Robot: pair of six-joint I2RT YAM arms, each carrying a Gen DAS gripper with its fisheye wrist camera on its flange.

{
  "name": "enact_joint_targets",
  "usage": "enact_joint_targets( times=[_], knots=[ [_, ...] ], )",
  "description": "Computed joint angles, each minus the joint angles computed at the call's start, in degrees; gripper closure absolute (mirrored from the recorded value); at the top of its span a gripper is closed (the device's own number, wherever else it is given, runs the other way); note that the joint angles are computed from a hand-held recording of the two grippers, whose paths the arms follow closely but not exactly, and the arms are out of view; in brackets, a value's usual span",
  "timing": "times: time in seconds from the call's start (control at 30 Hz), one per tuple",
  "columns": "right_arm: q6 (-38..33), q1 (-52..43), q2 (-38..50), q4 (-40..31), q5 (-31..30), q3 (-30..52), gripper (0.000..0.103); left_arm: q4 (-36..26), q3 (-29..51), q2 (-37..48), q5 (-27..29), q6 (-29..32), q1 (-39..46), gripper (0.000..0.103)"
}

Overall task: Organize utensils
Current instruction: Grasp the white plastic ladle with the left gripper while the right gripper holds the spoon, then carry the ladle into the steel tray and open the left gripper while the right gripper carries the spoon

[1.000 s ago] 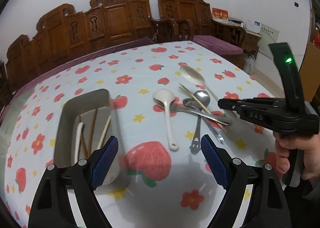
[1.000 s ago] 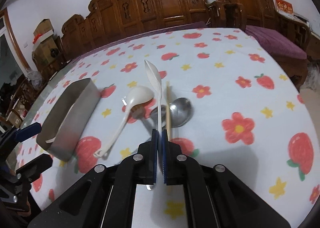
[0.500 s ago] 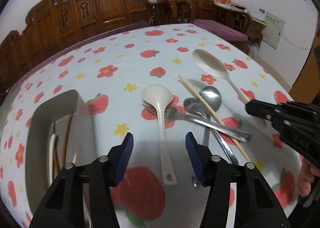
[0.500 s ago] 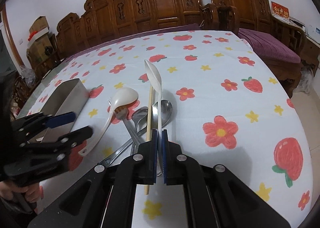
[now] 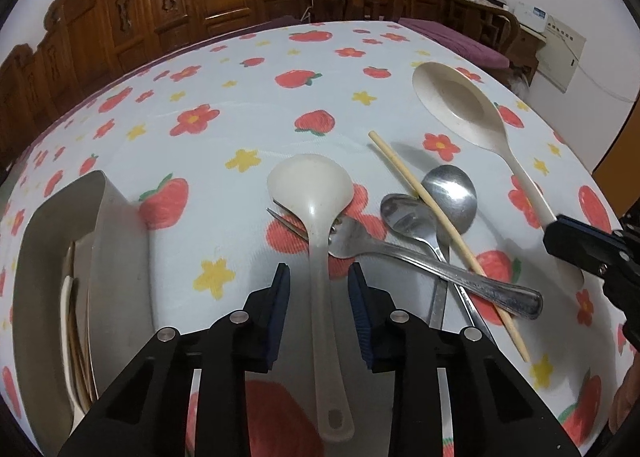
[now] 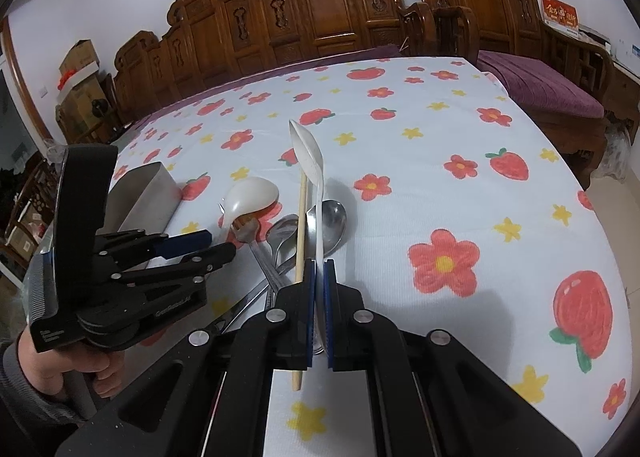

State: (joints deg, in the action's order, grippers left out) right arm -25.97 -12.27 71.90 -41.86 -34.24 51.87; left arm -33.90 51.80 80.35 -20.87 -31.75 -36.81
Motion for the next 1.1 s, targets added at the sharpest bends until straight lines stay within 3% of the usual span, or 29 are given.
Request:
enact_joint_targets(
  times=[0.07,0.13,0.17,0.4,1.1],
  knots=[
    [0.0,0.09,-0.08,-0.02,-0.06,-0.07,0.098,0.07,0.32,0.38,0.07,0.13,0.3,0.076],
    [0.03,0.29,-0.26,-0.02,-0.03,-0.22,0.098,0.44,0.24,0.32,0.56,0.49,0.52,0.091],
    [0.04,0.31,-0.29,0.03,-0.07,-0.29,0.098,0.14,0.35,0.33,0.52,0.54,0.48,0.094],
    [0.08,1.43,-1.16,0.35,0.94,-0.99,0.098,-3.32,-0.25,-3.26,-0.72,-0.55,-1.05,0.095],
    [0.3,5.17,-10.19,-3.69,-1.37,-2.81,0.098,-23.15,4.39,-19.01,-8.8,-6.44,-7.38,0.095]
  ],
)
